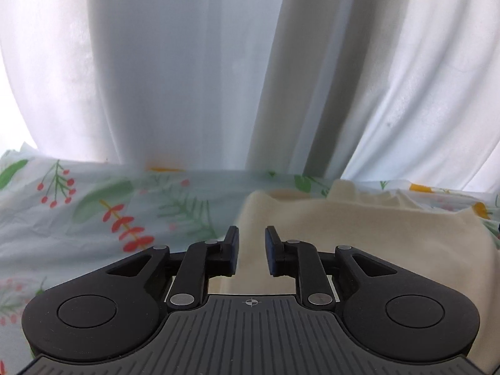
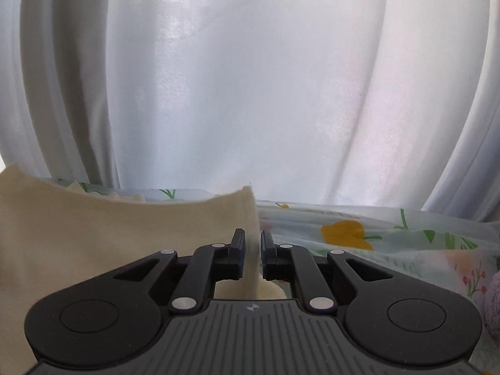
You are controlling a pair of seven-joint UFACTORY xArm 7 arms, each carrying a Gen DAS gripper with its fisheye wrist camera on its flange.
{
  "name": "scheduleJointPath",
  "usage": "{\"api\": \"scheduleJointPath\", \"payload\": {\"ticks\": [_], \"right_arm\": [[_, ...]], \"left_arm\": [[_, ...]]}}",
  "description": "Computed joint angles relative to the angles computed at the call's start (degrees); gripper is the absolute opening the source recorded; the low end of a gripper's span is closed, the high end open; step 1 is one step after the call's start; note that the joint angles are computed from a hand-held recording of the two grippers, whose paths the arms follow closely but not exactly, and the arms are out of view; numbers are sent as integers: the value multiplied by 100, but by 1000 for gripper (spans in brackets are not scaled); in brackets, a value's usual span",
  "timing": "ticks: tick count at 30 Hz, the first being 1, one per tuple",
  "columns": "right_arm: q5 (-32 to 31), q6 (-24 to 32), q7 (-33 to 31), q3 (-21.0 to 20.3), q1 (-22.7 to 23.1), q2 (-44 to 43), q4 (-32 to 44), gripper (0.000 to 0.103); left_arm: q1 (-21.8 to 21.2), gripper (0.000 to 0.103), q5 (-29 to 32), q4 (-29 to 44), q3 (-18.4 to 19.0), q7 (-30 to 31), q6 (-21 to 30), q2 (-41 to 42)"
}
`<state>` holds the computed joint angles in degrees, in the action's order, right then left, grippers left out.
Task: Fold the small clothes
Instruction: 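Carry the hem over the body toward the collar with both grippers, then open both grippers to lay the hem fold down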
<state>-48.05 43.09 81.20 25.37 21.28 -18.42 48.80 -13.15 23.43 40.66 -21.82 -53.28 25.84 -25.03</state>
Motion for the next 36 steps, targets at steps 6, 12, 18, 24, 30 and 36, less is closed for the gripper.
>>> {"api": "scheduleJointPath", "payload": {"ticks": [6, 12, 18, 24, 30, 36], "right_arm": [[1271, -677, -369, -95, 573, -1290, -1256, 33], [2042, -641, -413, 369, 556, -1826, -1628, 35], [2378, -910, -908, 439, 390, -1653, -1549, 12], [2040, -254, -515, 1025, -49, -1653, -1224, 5], [1902, -146, -512, 914, 48, -1426, -1163, 6], [1528, 3, -146, 977, -234, -1525, -933, 15]], "left_arm": [[-902, 45, -1021, -1158, 347, 586, 310, -1347], [-1245, 42, -1675, -1555, 290, 817, 591, -1943], [-954, 12, -1654, -1248, 106, 725, 703, -1600], [-741, 10, -1450, -1071, -91, 355, 1060, -1670], [-795, 11, -1435, -1067, 6, 320, 1162, -1640], [-385, 23, -974, -777, -323, -12, 1473, -1856]]}}
